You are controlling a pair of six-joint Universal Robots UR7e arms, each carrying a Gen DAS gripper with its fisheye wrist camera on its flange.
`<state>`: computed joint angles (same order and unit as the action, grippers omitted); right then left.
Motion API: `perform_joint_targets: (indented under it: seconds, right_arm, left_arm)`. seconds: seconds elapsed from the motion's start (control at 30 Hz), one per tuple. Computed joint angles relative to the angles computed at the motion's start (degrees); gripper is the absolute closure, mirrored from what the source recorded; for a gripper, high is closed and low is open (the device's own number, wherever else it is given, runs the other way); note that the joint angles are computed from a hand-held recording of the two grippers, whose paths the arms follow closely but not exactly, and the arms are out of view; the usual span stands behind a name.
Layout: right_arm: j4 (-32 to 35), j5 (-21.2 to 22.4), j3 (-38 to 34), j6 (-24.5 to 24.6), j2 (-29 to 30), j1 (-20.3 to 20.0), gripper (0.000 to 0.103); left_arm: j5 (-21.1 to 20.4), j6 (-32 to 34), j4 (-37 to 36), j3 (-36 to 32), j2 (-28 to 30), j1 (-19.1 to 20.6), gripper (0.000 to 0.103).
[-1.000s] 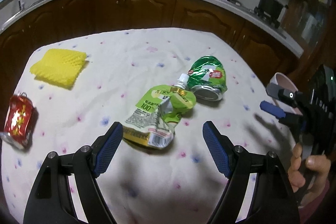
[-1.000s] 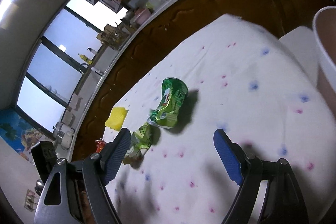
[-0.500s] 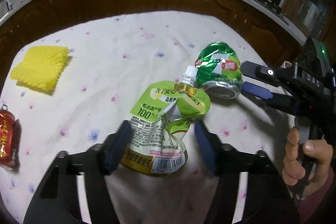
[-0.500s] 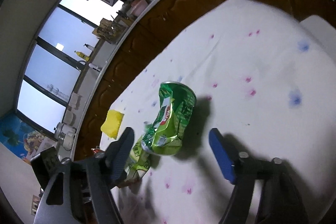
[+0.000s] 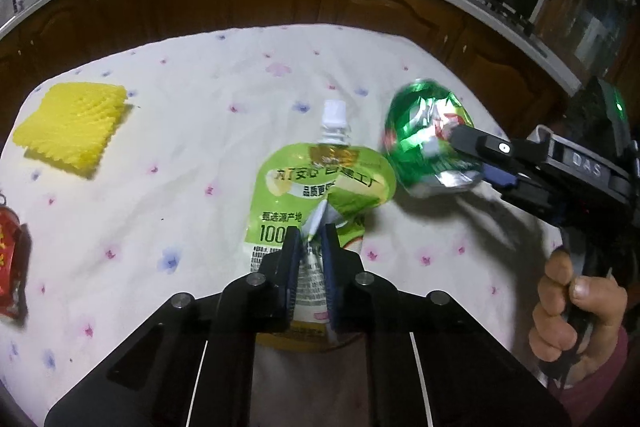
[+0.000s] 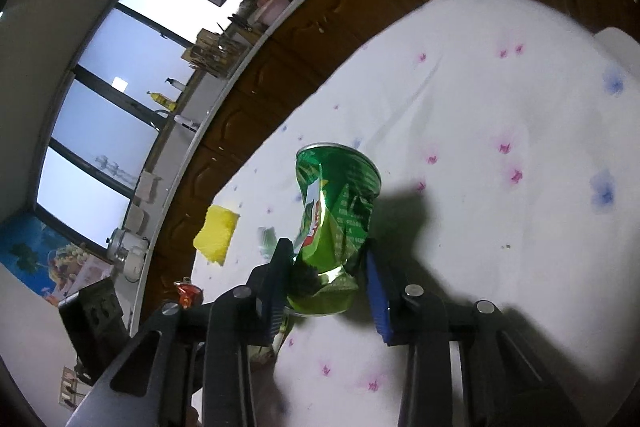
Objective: Collect trash
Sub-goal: 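Grasp the green juice pouch with the left tool while the right tool grasps the green soda can, then carry the juice pouch and soda can over the pink bin with both tools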
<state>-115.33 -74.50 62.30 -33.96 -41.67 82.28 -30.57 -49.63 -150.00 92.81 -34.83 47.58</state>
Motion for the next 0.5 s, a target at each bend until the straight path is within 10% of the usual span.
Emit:
perform_joint_targets:
  seconds: [0.5]
  right_arm:
    - [-2.76,2.50,6.25,-6.12,-9.94,-2.84,0.069]
  left_arm:
    - [0.00,8.10,-8.56,-6.37,5.73,-4.20,0.094]
